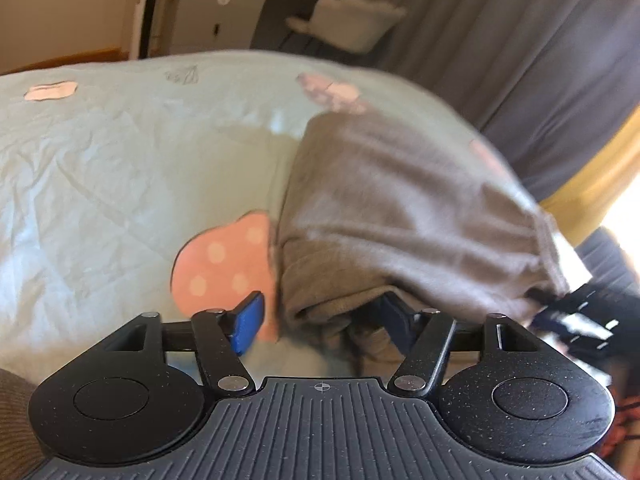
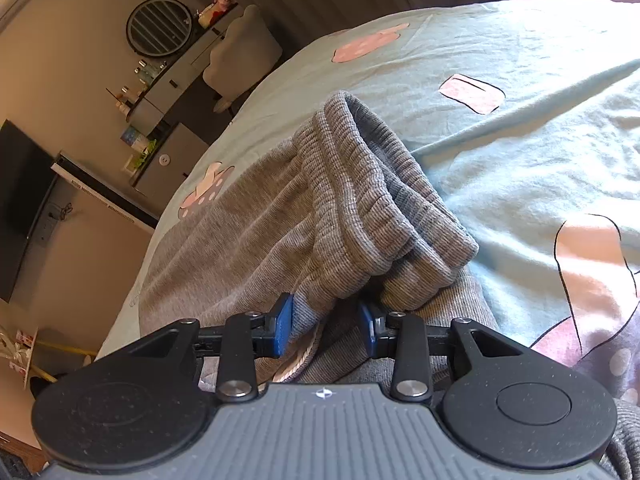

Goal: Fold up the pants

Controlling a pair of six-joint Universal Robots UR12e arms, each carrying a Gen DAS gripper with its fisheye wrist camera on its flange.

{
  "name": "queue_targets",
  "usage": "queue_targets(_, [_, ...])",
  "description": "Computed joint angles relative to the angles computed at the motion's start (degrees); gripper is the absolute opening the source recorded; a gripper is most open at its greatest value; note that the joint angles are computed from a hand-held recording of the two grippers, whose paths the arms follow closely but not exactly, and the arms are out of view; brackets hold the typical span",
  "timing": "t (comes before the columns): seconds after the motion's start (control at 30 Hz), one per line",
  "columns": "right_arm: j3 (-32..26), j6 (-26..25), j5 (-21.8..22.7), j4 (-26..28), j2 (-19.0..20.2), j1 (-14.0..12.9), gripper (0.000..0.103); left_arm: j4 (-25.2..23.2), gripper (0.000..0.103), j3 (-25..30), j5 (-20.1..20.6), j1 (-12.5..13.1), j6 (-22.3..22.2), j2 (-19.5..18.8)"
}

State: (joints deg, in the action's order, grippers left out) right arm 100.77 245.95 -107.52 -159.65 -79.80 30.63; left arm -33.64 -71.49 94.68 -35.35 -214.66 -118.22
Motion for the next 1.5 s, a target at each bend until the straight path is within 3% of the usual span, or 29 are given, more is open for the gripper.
queue_targets(0.03, [0.21,0.17,0.18,-0.34,-0.06,-0.05,0.034,1.75,0.084,-0.32,0.83,-0.09,-0.97,0.13])
queue_targets(0.13, [0.59,0.14,0.38,-0.67,-0.21,-0.08,0.034,3.99,0.087,-0.24,2.45,0.34,-2.88,0.27])
queue_targets(0.23, [-0.2,-2.49,0.94,1.6,-0.44,-0.08,0.037,0.02,0.089,2.34,-0.95,1.63,-2.02,-0.72])
queue_targets(0.27, [-0.59,-3.97,1.45,2.69,-0.63,-0.2,0.043,-1.65,0.089,3.44,-3.35,2.27,-1.55,-1.24])
queue_targets(0.3, [-0.67,-5.62,1.29,2.72,-0.91,-0.19,0.055,-3.01,0.089,4.47,-6.14,2.96,-1.49,-1.82])
queue_targets(0.37, [-0.14,-9.38,-0.12,0.28,-1.55,0.0,0.067,-4.98,0.089,6.22,-10.82,4.08,-2.36,-3.01])
queue_targets(0.53, [2.24,-14.04,-0.29,-2.61,-4.32,-1.77,0.078,-11.08,0.089,11.87,-13.88,5.07,0.76,-6.56])
queue_targets(0.63, [3.29,-12.72,7.85,-1.09,-5.36,-5.8,0.078,-13.71,0.087,14.77,-17.48,5.62,2.22,-8.55])
queue_targets(0.73, [4.83,-9.61,19.78,-0.85,-5.11,-10.49,0.08,-16.73,0.086,17.34,-19.15,5.76,4.02,-10.21])
queue_targets(0.83, [7.14,-4.58,31.27,-6.5,-3.85,-14.5,0.084,-18.62,0.086,19.08,-20.99,6.06,5.6,-11.46])
queue_targets(0.97, [7.21,-4.8,39.77,-11.03,-1.29,-16.64,0.099,-19.12,0.088,21.3,-24.32,6.76,5.32,-13.35])
queue_targets(1.07, [6.21,-6.44,40.8,-11.63,-0.12,-16.81,0.099,-19.46,0.091,23.49,-25.95,6.97,4.88,-15.05])
queue_targets(1.13, [5.41,-7.44,39.8,-11.45,0.41,-16.42,0.093,-18.86,0.092,24.2,-26.52,6.93,5.09,-15.71])
queue_targets(1.2, [3.71,-10.75,36.85,-6.49,0.42,-15.56,0.069,-18.93,0.091,24.93,-25.92,6.69,6.18,-16.15])
queue_targets(1.3, [2.37,-13.45,34.32,-3.1,0.14,-14.44,0.063,-18.09,0.073,24.3,-25.2,6.42,9.17,-15.5])
queue_targets(1.37, [1.64,-14.77,33.29,-1.82,-0.05,-13.93,0.061,-16.31,0.061,22.93,-25.72,6.54,8.52,-14.72])
queue_targets(1.5, [1.82,-14.89,33.04,-2.54,-0.2,-13.69,0.061,-16.17,0.063,23.05,-26.95,6.93,6.69,-15.03])
